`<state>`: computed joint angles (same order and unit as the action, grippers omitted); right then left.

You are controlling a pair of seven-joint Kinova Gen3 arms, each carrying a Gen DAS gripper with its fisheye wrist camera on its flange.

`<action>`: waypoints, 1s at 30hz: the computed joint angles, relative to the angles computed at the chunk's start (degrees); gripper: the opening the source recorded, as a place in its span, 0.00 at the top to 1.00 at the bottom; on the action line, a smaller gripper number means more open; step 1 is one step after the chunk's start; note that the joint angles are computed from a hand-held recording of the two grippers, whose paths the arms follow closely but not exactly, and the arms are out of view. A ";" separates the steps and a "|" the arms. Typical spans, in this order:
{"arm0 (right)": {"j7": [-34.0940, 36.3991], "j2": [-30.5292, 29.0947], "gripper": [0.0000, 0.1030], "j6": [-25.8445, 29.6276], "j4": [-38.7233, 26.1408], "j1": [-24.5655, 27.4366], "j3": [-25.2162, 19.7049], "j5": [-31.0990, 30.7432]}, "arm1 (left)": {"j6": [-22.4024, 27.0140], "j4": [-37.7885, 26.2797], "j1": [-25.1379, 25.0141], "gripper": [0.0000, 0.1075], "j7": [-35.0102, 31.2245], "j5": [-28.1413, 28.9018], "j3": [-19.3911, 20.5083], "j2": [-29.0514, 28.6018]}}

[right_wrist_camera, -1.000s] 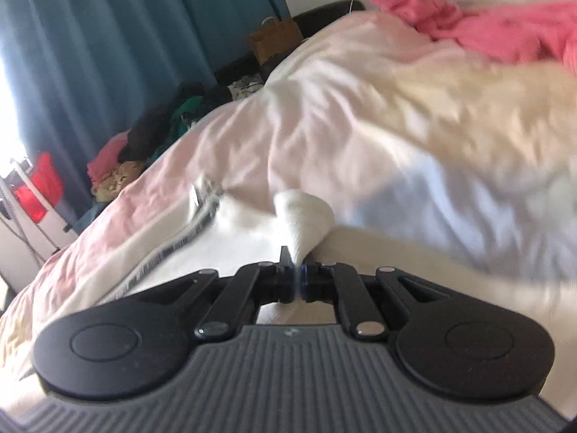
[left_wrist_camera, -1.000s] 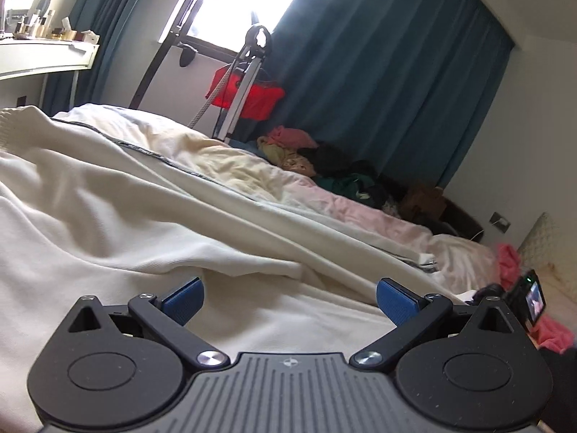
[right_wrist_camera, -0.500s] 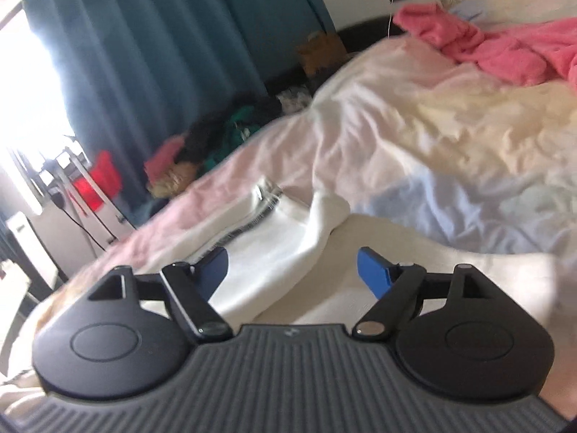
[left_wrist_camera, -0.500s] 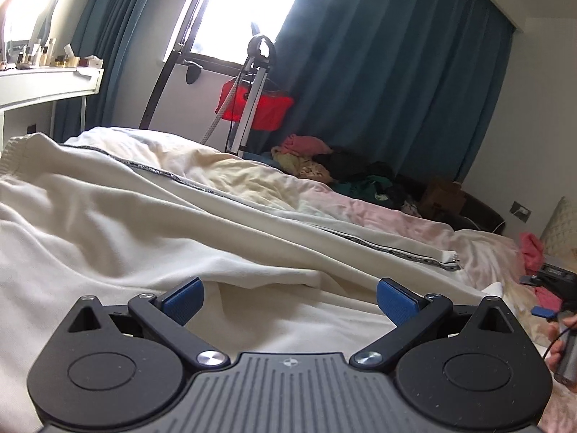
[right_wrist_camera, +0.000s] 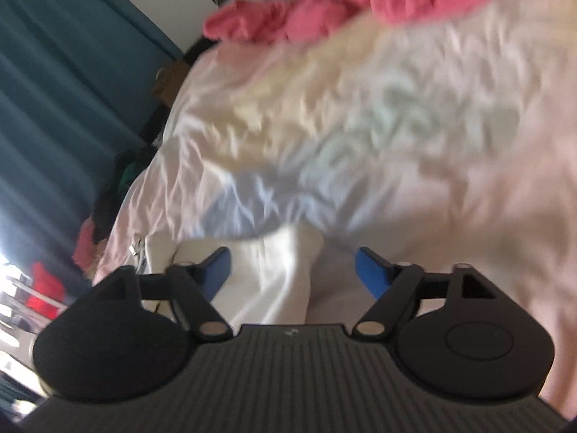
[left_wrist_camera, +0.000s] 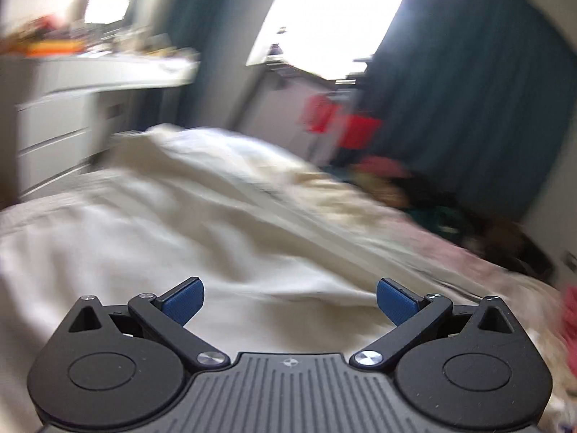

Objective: Fold clothes

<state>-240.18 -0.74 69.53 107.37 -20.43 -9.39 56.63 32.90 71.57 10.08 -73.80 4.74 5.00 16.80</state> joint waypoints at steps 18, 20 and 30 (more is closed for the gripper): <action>5.14 1.53 0.93 -13.74 2.48 10.06 -1.55 1.75 | 24.48 -12.79 -17.26 0.06 23.92 13.08 -4.38 8.04; 3.44 1.72 0.93 -10.27 2.12 9.66 -3.28 3.72 | 20.12 -10.39 -20.93 0.12 21.36 14.19 0.88 7.38; -6.43 3.00 0.94 11.46 -1.05 -5.24 1.62 8.45 | 12.67 -1.95 -32.60 0.57 17.50 22.16 13.72 6.98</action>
<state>-246.61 2.27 81.00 106.32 -25.67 -7.77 65.08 45.57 69.63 -22.51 -56.29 26.90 18.72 23.78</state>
